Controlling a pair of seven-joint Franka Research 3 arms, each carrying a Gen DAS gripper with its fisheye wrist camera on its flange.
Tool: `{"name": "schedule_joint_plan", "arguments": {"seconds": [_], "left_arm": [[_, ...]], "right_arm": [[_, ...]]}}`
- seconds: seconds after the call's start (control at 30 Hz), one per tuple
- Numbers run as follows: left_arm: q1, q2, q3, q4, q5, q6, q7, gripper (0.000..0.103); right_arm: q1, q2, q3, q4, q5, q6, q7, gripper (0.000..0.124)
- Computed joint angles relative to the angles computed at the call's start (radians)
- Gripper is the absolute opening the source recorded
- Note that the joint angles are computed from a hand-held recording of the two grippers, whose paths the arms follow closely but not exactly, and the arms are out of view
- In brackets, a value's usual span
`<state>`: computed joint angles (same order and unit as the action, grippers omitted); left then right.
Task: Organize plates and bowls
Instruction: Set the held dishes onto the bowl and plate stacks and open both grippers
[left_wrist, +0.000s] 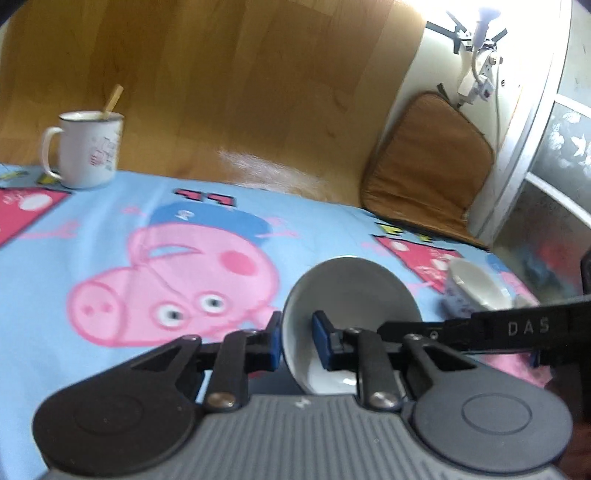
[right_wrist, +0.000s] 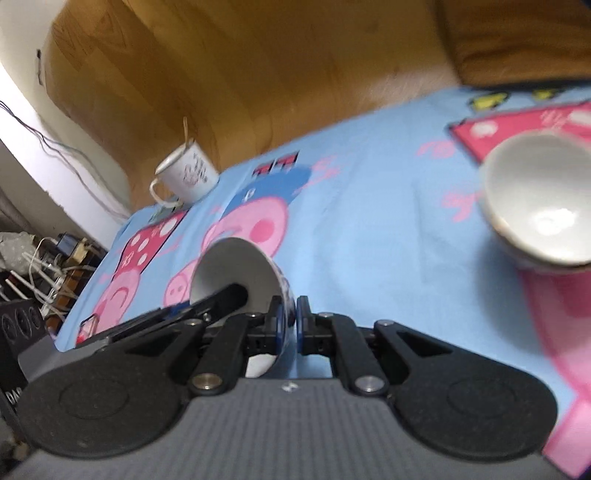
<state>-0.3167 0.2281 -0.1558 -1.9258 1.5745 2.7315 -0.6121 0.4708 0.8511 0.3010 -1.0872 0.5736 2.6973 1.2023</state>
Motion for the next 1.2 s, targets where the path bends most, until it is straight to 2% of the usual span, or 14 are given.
{"name": "schedule_joint_plan", "arguments": {"seconds": [0.13,0.27,0.37,0.5,0.53,0.6,0.67,0.73,0.77,0.9,0.93,1.0,1.13,1.2], "left_arm": [[-0.001,0.063,0.002,0.118,0.010,0.077,0.023,0.018],[-0.009,0.176,0.006,0.290,-0.138,0.161,0.221,0.018],[0.013,0.302,-0.050,0.445,-0.378,0.158,0.514,0.018],[0.044,0.460,-0.157,0.641,-0.648,0.064,0.824,0.018],[0.033,0.486,-0.156,0.681,-0.676,0.043,0.855,0.018],[-0.011,0.517,-0.120,0.747,-0.693,-0.012,0.883,0.019],[-0.048,0.543,-0.088,0.802,-0.714,-0.060,0.911,0.025],[-0.080,0.561,-0.056,0.845,-0.737,-0.095,0.920,0.036],[-0.095,0.565,-0.039,0.858,-0.746,-0.107,0.922,0.036],[-0.149,0.529,0.046,0.817,-0.750,-0.106,0.886,0.041],[-0.162,0.521,0.067,0.811,-0.752,-0.110,0.880,0.041],[-0.189,0.498,0.109,0.778,-0.753,-0.104,0.853,0.041],[-0.222,0.443,0.166,0.694,-0.743,-0.067,0.801,0.042],[-0.235,0.419,0.178,0.661,-0.723,-0.069,0.790,0.048]], "right_arm": [[-0.063,-0.074,0.072,-0.144,0.077,0.205,-0.135,0.009],[-0.110,-0.095,0.129,-0.206,0.113,0.418,-0.235,0.009],[-0.102,-0.092,0.087,-0.213,0.083,0.494,-0.184,0.009],[-0.037,-0.069,-0.056,-0.181,0.044,0.491,-0.038,0.010],[-0.020,-0.059,-0.091,-0.169,0.031,0.490,-0.005,0.010],[0.007,-0.046,-0.143,-0.157,0.005,0.492,0.048,0.013],[0.015,-0.035,-0.163,-0.152,-0.015,0.505,0.079,0.017],[-0.020,-0.025,-0.120,-0.150,-0.043,0.529,0.078,0.017],[-0.026,-0.021,-0.111,-0.149,-0.056,0.534,0.088,0.017],[-0.045,-0.030,-0.079,-0.180,-0.109,0.589,0.113,0.021],[-0.051,-0.038,-0.070,-0.203,-0.122,0.621,0.118,0.038],[-0.030,-0.047,-0.102,-0.228,-0.131,0.680,0.147,0.052],[-0.065,-0.067,-0.071,-0.274,-0.172,0.729,0.207,0.050],[-0.061,-0.086,-0.083,-0.312,-0.176,0.759,0.236,0.050]]}}
